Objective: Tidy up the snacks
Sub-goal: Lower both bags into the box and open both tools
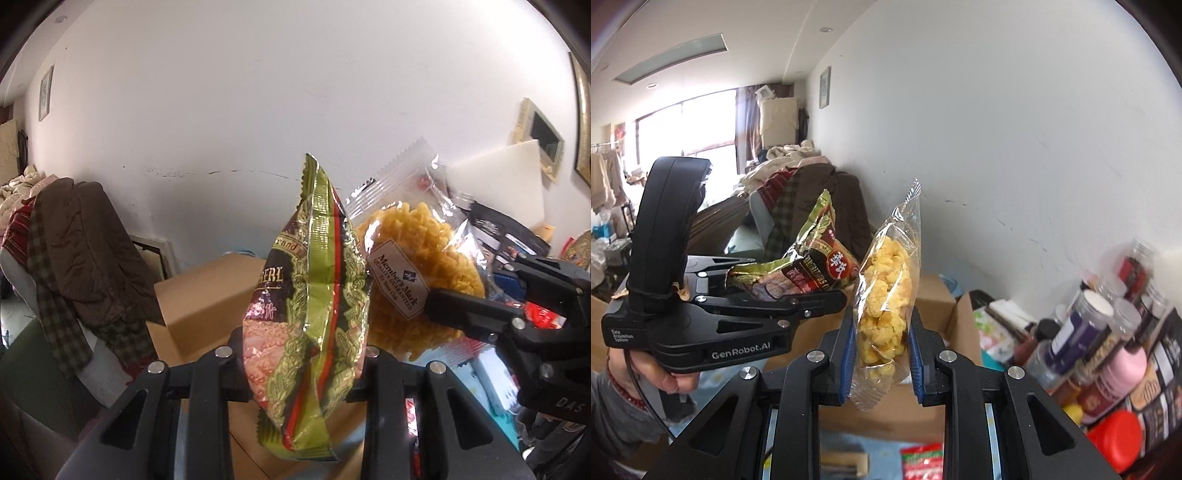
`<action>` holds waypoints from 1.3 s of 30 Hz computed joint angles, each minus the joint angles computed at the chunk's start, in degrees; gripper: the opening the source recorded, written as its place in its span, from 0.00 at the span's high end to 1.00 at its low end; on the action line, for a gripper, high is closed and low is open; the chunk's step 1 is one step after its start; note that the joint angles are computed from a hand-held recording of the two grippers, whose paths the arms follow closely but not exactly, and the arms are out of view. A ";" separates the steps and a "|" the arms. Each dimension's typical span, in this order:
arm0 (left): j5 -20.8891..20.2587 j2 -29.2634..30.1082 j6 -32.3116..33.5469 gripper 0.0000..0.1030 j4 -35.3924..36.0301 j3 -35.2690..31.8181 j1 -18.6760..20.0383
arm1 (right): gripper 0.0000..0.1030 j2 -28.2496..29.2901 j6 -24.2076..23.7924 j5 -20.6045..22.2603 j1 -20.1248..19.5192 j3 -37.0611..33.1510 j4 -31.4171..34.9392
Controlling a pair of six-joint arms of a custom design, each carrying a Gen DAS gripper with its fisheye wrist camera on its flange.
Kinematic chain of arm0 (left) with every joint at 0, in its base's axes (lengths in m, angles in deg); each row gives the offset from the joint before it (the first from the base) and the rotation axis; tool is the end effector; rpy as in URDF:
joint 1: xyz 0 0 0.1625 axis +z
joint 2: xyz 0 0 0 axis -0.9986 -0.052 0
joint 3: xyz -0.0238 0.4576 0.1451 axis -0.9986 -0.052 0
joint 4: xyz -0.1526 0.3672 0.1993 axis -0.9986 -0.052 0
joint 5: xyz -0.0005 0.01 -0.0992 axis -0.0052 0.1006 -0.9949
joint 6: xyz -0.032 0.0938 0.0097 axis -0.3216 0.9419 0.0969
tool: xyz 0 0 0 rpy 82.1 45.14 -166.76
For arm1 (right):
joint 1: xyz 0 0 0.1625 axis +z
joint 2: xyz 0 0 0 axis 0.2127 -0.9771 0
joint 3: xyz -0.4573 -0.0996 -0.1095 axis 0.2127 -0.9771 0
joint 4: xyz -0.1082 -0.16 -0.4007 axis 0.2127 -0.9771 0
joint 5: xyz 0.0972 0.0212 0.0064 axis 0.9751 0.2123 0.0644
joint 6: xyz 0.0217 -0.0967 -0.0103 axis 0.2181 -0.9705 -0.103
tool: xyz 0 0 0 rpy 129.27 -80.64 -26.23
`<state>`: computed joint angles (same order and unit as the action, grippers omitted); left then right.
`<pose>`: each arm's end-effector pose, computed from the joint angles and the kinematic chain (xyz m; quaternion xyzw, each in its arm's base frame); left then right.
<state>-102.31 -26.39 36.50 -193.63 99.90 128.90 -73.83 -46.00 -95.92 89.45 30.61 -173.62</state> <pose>-0.4120 -0.6664 0.2139 0.1358 0.8200 -0.4616 0.3101 0.2830 -0.7069 0.3563 0.5409 -0.7912 0.2633 0.1097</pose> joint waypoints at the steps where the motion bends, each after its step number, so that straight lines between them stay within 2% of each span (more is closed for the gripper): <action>1: -0.04 0.19 0.19 0.70 0.23 -0.57 0.44 | 0.76 0.73 0.11 0.05 0.06 -0.86 0.43; 11: 2.06 1.94 -3.30 0.70 7.61 -4.94 5.32 | 0.76 8.03 1.50 -3.17 0.60 -7.63 3.10; 19: -1.27 2.12 -9.39 0.70 15.73 -5.95 9.17 | 0.76 12.52 3.71 -6.58 -0.56 -12.08 9.18; 24: -3.19 1.97 -15.94 0.70 26.37 -7.83 10.70 | 0.76 15.06 4.92 -8.70 -1.23 -14.53 11.80; 28: -1.67 2.40 -18.60 0.70 32.90 -9.51 11.12 | 0.76 17.26 6.60 -10.68 -1.75 -17.09 14.53; 30: -1.53 2.68 -21.75 0.70 38.61 -10.99 11.50 | 0.76 17.80 7.07 -11.94 -1.80 -17.45 14.75; 33: -3.30 3.07 -25.74 0.70 45.76 -13.05 12.14 | 0.76 18.53 7.90 -13.59 -1.99 -18.10 15.61; 39: -5.09 3.83 -32.13 0.69 54.65 -15.72 12.93 | 0.76 19.03 8.33 -16.38 -2.04 -18.60 15.74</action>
